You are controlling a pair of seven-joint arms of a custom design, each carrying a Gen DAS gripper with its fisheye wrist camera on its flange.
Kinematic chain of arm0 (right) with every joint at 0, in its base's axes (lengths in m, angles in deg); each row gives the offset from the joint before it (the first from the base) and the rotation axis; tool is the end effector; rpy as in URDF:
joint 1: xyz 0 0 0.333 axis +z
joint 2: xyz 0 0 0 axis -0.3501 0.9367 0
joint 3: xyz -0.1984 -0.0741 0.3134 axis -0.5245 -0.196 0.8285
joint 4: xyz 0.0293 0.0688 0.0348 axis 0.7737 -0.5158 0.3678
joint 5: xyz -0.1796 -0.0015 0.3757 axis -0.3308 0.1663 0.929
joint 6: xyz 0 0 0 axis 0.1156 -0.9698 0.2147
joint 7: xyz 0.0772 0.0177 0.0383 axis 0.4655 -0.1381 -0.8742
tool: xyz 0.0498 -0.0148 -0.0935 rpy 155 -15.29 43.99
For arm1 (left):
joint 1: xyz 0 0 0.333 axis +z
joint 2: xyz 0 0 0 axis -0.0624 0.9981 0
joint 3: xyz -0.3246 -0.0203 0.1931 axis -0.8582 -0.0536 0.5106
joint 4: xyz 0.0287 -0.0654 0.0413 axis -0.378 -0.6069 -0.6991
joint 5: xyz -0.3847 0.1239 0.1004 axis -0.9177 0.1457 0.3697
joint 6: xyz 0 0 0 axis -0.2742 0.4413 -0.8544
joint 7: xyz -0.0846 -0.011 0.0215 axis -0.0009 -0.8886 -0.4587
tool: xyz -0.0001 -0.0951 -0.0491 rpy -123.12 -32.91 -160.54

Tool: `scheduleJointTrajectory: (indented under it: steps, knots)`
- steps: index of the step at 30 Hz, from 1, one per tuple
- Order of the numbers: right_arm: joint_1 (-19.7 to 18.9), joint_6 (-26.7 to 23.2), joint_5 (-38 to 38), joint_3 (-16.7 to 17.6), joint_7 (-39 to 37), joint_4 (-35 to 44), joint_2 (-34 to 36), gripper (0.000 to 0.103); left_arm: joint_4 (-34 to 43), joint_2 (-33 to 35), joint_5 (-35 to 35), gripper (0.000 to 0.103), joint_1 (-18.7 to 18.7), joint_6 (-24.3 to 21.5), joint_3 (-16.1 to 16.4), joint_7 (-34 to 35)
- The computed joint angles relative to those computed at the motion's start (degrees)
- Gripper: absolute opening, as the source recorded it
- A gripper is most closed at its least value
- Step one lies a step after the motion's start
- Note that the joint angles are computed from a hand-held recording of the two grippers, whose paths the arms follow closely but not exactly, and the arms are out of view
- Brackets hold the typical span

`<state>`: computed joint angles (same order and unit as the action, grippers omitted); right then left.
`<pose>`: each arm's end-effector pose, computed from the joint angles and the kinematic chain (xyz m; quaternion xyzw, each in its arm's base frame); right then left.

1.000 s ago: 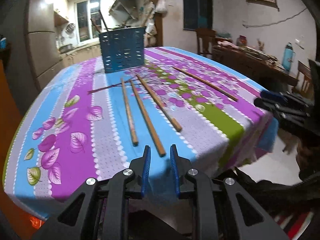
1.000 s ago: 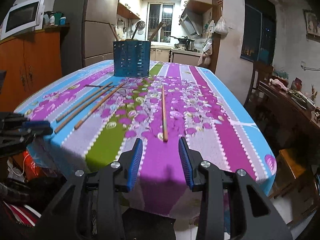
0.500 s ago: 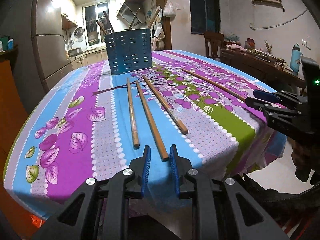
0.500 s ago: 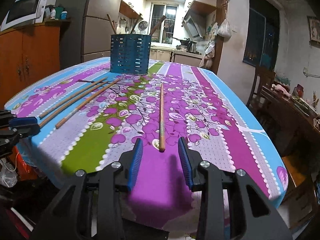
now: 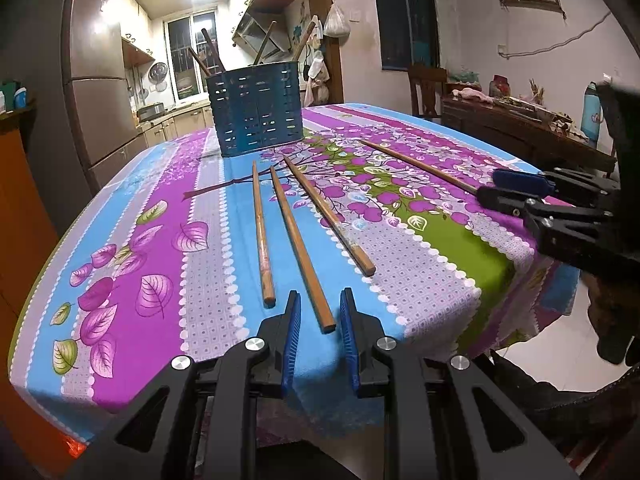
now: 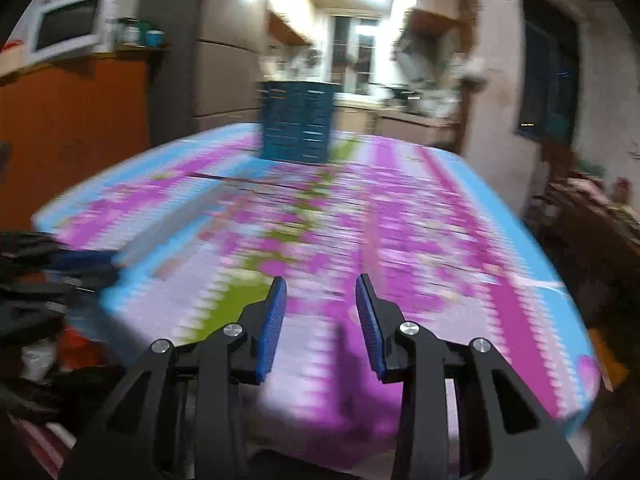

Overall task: Organize utensils
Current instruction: 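Lower both open tools toward the remaining loose chopsticks, then close the right tool on one wooden chopstick while the left tool grasps another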

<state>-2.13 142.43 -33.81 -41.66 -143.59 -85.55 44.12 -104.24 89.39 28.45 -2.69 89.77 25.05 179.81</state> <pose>0.6225 0.2258 0.4929 -0.5420 0.6740 -0.4099 0.2897 0.7366 -0.2656 0.4914 -0.2553 0.8521 -0.4165 0.1880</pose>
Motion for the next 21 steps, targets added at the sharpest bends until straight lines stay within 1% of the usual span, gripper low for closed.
scheduleJointTrajectory:
  steps: [1, 2, 4, 7, 11, 13, 16, 19, 20, 21]
  knots:
    - [-0.30, 2.86, -0.11, 0.13, -0.56, 0.90, 0.67, 0.034, 0.12, 0.10, -0.01, 0.022, 0.09, -0.13, -0.10, 0.10]
    - [-0.35, 4.71, 0.15, 0.21, -1.61, 1.94, 1.49, 0.034, 0.20, 0.16, -0.09, 0.022, 0.18, -0.33, -0.19, 0.11]
    - [0.64, 3.78, 0.43, 0.00, -2.68, 3.68, 2.69, 0.034, 0.49, 0.31, -0.31, 0.022, 0.37, -0.98, -0.32, 0.15]
    - [1.22, 2.21, 0.74, -0.89, -0.61, 3.35, 2.04, 0.034, 0.83, 0.66, -1.07, 0.022, 0.76, -1.34, -0.73, 1.11]
    - [1.05, -3.38, 2.07, -0.98, 0.15, 0.42, -0.57, 0.035, 0.45, 0.69, -2.40, 0.022, 1.14, -0.56, -1.37, 2.58]
    - [0.39, -4.95, 3.19, -0.74, 0.71, -0.67, -1.25, 0.035, 0.18, 0.60, -2.86, 0.022, 1.19, -0.10, -1.50, 3.04]
    - [-0.83, -4.96, 4.86, -0.48, 0.10, -1.97, -1.60, 0.035, -0.45, 0.30, -3.25, 0.022, 1.13, 0.89, -1.64, 3.60]
    - [-1.85, -3.25, 6.71, -0.55, -0.60, -2.21, -0.84, 0.034, -0.78, 0.10, -3.13, 0.022, 1.02, 1.32, -1.59, 3.56]
    - [-2.00, -3.02, 7.01, -0.69, -0.22, -2.34, -0.73, 0.030, -0.76, 0.11, -3.09, 0.022, 1.03, 1.28, -1.59, 3.49]
    - [-2.31, -0.89, 5.34, -1.11, 2.16, -2.95, -0.95, 0.027, -0.67, 0.14, -2.95, 0.022, 0.97, 1.17, -1.50, 3.34]
